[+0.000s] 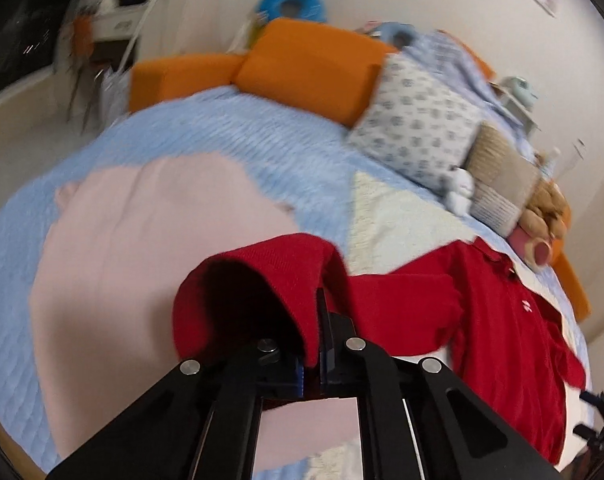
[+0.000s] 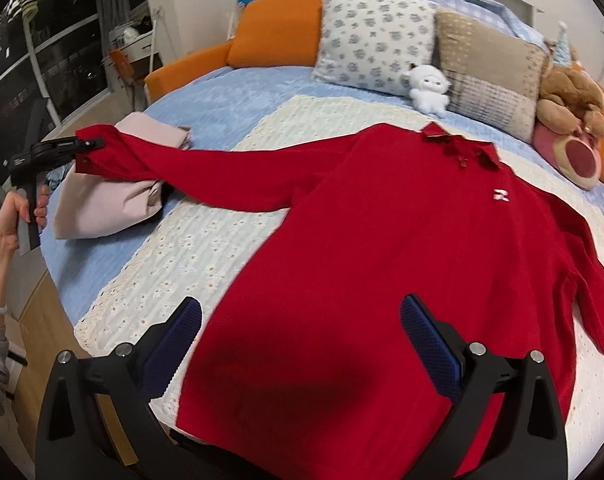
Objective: Fold large clothes
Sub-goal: 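Carry the held sleeve across the shirt body with the left tool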
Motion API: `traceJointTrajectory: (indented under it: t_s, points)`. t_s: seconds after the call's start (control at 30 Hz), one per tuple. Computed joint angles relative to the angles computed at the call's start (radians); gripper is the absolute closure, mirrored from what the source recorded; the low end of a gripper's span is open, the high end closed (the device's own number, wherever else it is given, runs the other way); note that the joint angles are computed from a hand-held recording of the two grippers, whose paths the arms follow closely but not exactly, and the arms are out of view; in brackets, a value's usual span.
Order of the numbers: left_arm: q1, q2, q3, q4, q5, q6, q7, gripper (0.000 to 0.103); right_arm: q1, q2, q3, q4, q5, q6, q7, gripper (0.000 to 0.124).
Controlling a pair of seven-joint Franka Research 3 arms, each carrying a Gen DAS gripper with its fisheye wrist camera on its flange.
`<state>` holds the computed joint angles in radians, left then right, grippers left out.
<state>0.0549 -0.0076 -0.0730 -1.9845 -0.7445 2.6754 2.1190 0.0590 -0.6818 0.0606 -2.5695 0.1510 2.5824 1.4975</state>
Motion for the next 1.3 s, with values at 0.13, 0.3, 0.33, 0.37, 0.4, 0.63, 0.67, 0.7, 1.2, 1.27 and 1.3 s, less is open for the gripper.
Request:
traceJointTrajectory:
  t_s: [0.13, 0.3, 0.33, 0.37, 0.4, 0.63, 0.67, 0.7, 1.2, 1.27, 1.3]
  points:
    - [-0.065, -0.074, -0.032, 0.007, 0.001, -0.033, 0.067, 0.094, -0.033, -0.074, -0.025, -0.040, -0.022, -0.013, 0.008, 0.025]
    - [-0.214, -0.181, -0.068, -0.002, 0.025, -0.027, 0.167, 0.094, -0.092, -0.170, -0.054, -0.086, -0.028, -0.039, -0.002, 0.025]
    - [-0.250, -0.197, -0.082, 0.003, 0.041, -0.040, 0.182, 0.094, -0.101, -0.194, -0.066, -0.097, -0.046, -0.047, 0.004, 0.025]
    - [-0.278, -0.205, -0.092, 0.004, 0.059, -0.043, 0.187, 0.094, -0.102, -0.208, -0.080, -0.101, -0.069, -0.055, 0.017, 0.025]
    - [-0.308, -0.215, -0.107, 0.001, 0.086, -0.044, 0.191, 0.094, -0.099, -0.232, -0.106, -0.112, -0.104, -0.063, 0.031, 0.025]
    - [-0.483, -0.274, -0.170, -0.097, 0.264, -0.116, 0.245, 0.094, -0.204, -0.335, -0.139, -0.151, -0.135, -0.129, 0.008, 0.025]
    - [-0.504, -0.278, -0.178, -0.117, 0.289, -0.119, 0.245, 0.094, -0.220, -0.342, -0.138, -0.154, -0.135, -0.137, -0.006, 0.025]
    - [-0.521, -0.281, -0.172, -0.136, 0.299, -0.126, 0.248, 0.094, -0.252, -0.345, -0.118, -0.158, -0.101, -0.140, -0.038, 0.025]
    - [-0.627, -0.240, -0.231, -0.397, 0.563, 0.064, 0.229, 0.091, -0.048, 0.154, -0.193, 0.132, 0.316, -0.035, -0.338, 0.026]
    - [-0.618, -0.245, -0.254, -0.437, 0.664, 0.126, 0.164, 0.090, 0.013, 0.315, -0.209, 0.270, 0.393, -0.012, -0.404, 0.028]
    - [-0.620, -0.245, -0.254, -0.447, 0.693, 0.144, 0.144, 0.087, 0.068, 0.402, -0.242, 0.356, 0.388, -0.025, -0.400, 0.035]
